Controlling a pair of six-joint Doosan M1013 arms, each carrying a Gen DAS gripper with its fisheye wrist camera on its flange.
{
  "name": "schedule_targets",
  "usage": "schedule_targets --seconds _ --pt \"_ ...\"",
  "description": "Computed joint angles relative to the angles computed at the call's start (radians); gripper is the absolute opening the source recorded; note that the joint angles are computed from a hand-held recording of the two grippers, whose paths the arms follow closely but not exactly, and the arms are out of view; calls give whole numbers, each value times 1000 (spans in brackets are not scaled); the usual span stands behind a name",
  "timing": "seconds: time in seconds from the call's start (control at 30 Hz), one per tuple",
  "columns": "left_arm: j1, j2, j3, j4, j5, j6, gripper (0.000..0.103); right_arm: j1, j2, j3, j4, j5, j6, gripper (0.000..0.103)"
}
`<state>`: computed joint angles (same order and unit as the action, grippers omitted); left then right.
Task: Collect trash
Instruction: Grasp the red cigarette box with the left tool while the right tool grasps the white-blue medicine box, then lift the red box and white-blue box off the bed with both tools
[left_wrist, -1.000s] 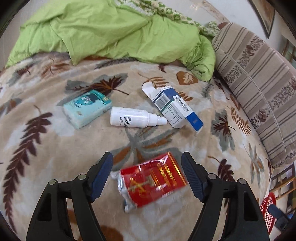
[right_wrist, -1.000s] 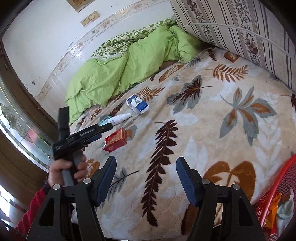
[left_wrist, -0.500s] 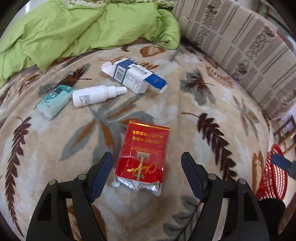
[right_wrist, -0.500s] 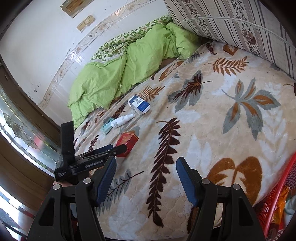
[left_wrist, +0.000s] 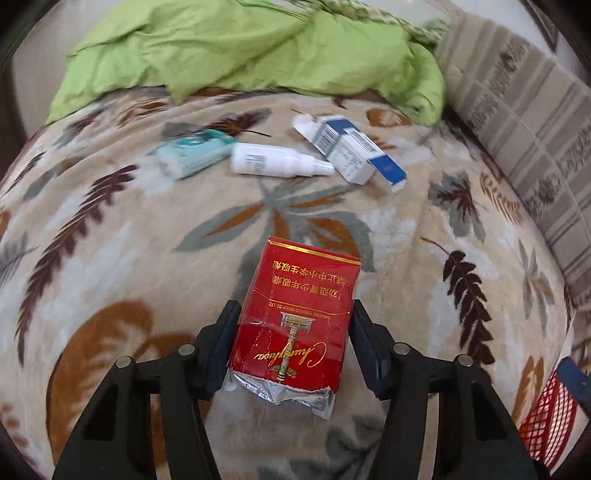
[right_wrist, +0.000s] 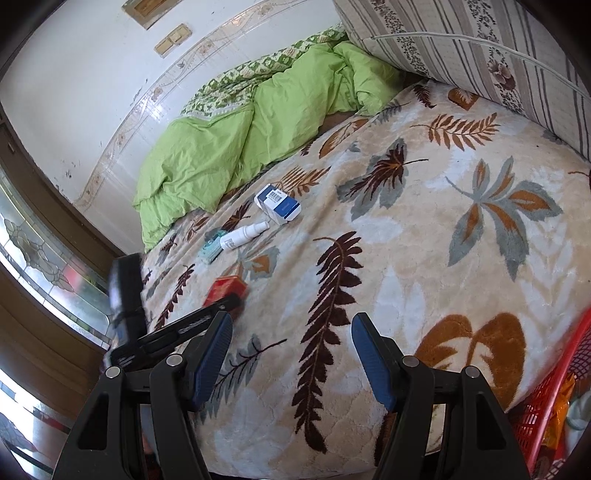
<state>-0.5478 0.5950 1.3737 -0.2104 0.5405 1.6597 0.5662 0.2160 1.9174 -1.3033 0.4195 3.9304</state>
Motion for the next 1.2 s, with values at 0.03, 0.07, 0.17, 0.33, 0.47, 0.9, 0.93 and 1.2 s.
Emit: schedule_targets --seconds 0.03,0.07,0.17,0.33,0.47,0.9,0.93,1.2 --pt "0 -12 18 11 -23 -26 57 -5 4 -9 46 -11 -59 71" --pt "0 -22 32 30 -46 -53 57 -12 11 -24 126 -25 -161 71" --pt "6 -30 49 70 -105 -100 57 -31 27 -55 243 -46 -334 71" --pt "21 -12 33 52 -102 -115 57 -76 68 -147 417 10 -675 71" --pt "18 -5 29 113 -135 -144 57 -134 137 -261 620 50 -1000 71" --pt "41 36 -37 20 -78 -93 57 -248 365 -565 915 171 -1422 71" --pt "42 40 -42 11 -70 -84 57 -248 381 -583 925 183 -1441 71" --pt "43 47 -52 -7 -56 -65 57 -218 384 -558 801 185 -1278 35"
